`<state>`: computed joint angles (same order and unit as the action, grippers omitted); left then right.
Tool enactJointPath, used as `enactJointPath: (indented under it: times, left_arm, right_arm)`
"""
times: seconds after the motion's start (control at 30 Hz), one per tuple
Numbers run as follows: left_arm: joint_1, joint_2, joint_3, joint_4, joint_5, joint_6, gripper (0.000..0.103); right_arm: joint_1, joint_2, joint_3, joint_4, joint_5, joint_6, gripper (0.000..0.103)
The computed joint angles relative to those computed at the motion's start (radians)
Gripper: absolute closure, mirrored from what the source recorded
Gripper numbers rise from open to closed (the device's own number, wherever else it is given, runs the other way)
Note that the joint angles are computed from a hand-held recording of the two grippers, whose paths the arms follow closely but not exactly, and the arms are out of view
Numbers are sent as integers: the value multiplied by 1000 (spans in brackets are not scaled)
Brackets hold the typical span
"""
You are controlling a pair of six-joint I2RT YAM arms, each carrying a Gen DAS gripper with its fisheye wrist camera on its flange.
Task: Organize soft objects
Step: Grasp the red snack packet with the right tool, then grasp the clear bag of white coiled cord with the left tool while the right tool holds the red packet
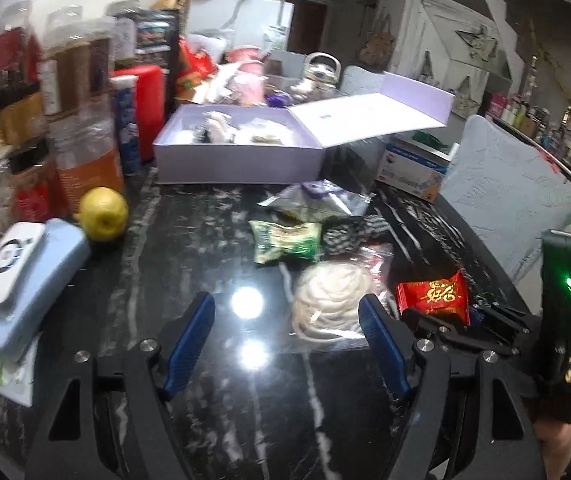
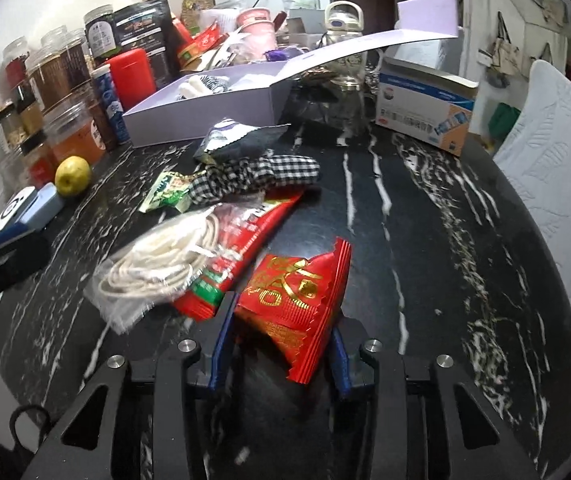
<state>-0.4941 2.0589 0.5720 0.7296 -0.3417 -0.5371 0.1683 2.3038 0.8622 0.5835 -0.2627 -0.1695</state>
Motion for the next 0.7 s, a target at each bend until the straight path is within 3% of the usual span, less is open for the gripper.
enactJointPath:
  times: [0.3, 0.6, 0.67, 0.7]
  left_arm:
    - [45, 123, 168, -77, 209, 28, 29]
    - [68, 217, 343, -238, 261, 64, 29]
    - [75, 227, 356, -238, 272, 63, 29]
    - [79, 231, 362, -240, 279, 64, 29]
  right_arm:
    - [-82, -41, -98, 52, -48, -60, 63]
    - [-121, -36, -125, 62, -98, -96, 62]
    - [-119, -36, -125, 63, -88, -95, 50]
    - [-118, -35, -126, 67, -83, -91, 37]
